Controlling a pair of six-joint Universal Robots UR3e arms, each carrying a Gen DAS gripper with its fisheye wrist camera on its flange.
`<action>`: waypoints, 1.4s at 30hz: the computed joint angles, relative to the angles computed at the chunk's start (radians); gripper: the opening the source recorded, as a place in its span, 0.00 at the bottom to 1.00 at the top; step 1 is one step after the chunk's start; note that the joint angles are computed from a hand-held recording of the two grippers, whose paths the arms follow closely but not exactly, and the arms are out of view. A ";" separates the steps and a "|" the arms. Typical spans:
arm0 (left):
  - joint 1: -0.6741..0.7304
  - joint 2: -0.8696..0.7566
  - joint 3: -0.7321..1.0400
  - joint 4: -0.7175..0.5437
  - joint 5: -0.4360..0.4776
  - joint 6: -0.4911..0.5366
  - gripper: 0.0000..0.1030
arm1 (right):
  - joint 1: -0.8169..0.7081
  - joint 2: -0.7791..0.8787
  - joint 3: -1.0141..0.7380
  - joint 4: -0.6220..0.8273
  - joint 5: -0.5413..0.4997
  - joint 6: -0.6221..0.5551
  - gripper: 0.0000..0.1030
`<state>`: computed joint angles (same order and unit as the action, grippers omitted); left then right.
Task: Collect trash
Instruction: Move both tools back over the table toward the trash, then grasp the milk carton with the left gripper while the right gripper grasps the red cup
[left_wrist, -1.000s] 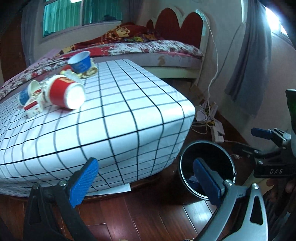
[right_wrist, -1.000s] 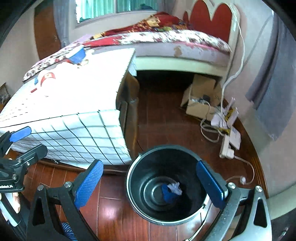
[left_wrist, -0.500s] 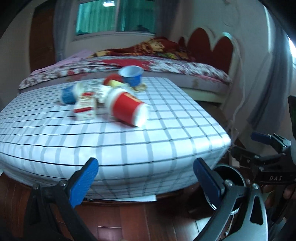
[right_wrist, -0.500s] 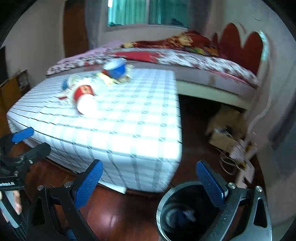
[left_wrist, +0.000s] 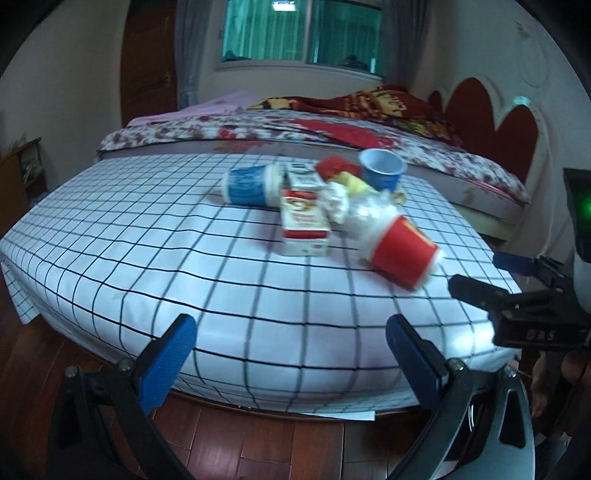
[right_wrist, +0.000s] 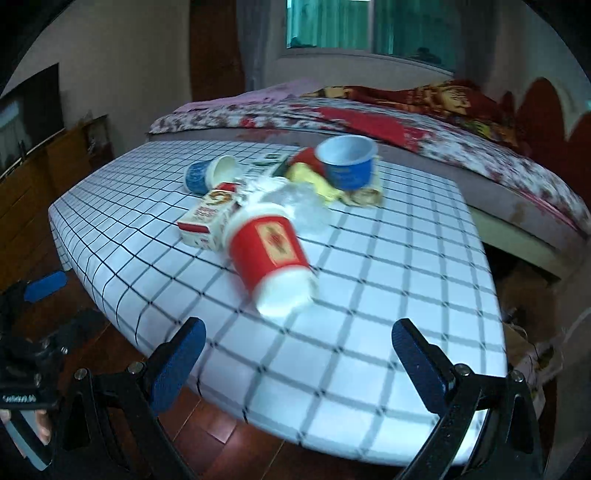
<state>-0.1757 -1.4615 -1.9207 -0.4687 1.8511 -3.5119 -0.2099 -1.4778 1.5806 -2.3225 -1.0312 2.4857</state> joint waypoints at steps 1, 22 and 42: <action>0.017 0.004 -0.005 0.000 -0.015 0.003 1.00 | 0.037 0.048 -0.048 -0.004 -0.032 0.013 0.99; 0.096 -0.339 0.358 -0.061 -0.148 0.074 0.77 | 0.020 0.272 -0.302 -0.036 -0.096 0.235 0.62; 0.165 -0.350 0.375 -0.098 -0.151 0.111 0.50 | -0.015 0.324 -0.376 0.002 -0.044 0.248 0.58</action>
